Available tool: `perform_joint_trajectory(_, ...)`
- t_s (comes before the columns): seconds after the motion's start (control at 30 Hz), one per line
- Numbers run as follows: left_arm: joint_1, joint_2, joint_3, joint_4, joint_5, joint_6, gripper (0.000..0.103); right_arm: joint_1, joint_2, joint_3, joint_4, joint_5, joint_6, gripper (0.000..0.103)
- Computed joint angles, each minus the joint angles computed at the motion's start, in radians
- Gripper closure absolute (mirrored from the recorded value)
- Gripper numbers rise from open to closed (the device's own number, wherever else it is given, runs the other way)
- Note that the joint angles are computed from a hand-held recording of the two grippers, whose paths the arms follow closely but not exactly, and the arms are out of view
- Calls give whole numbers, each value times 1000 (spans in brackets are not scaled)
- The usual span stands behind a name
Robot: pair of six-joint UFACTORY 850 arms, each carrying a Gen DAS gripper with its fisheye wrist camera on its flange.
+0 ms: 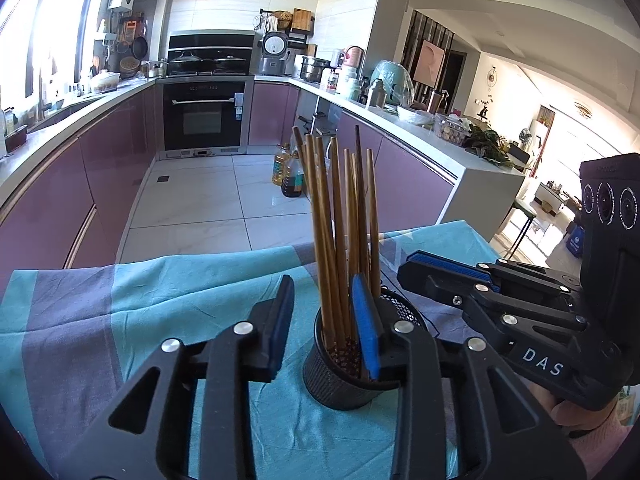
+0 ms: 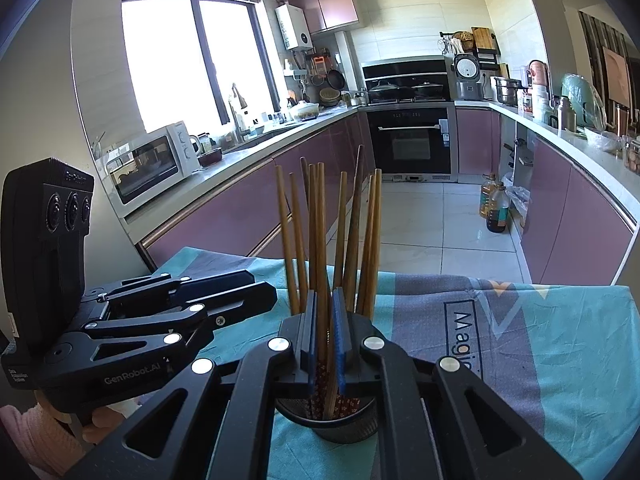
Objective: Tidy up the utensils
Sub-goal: 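Open both tools and pull them back from the mesh cup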
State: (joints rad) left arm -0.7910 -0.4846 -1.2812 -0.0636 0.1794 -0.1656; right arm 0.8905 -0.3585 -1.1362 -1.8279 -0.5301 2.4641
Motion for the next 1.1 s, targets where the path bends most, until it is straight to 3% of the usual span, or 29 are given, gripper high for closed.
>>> perform_joint_trajectory(0.07, -3, 12, 21, -88, 24, 89, 64, 6, 2, 5, -12, -2, 10, 92)
perform_joint_trajectory(0.1, -5, 20, 35, -136, 40, 136, 61, 12, 6, 12, -19, -10, 19, 85)
perform_joint_trajectory(0.2, -12, 56, 94, -287, 111, 277, 40, 32, 14, 33, -39, -44, 47, 69)
perform_joint_trajectory(0.23, -17, 66, 110, -349, 135, 330, 28, 38, 14, 35, -34, -56, 44, 65)
perform_joint_trajectory(0.3, -30, 96, 162, -469, 211, 438, 21, 57, 14, 45, -30, -95, 45, 47)
perform_joint_trajectory(0.37, -35, 120, 204, -505, 264, 468, 9, 74, 10, 49, -11, -133, 33, 40)
perform_joint_trajectory(0.47, -46, 158, 274, -579, 365, 520, 6, 102, 4, 57, 8, -198, 28, 18)
perform_joint_trajectory(0.57, -61, 192, 333, -638, 450, 555, 6, 134, -10, 59, 33, -276, 24, 7)
perform_joint_trajectory(0.73, -85, 242, 420, -701, 561, 574, 6, 170, -26, 58, 63, -354, 12, 6)
perform_joint_trajectory(1.1, -132, 331, 540, -762, 668, 559, 6, 236, -60, 33, 94, -496, 9, 6)
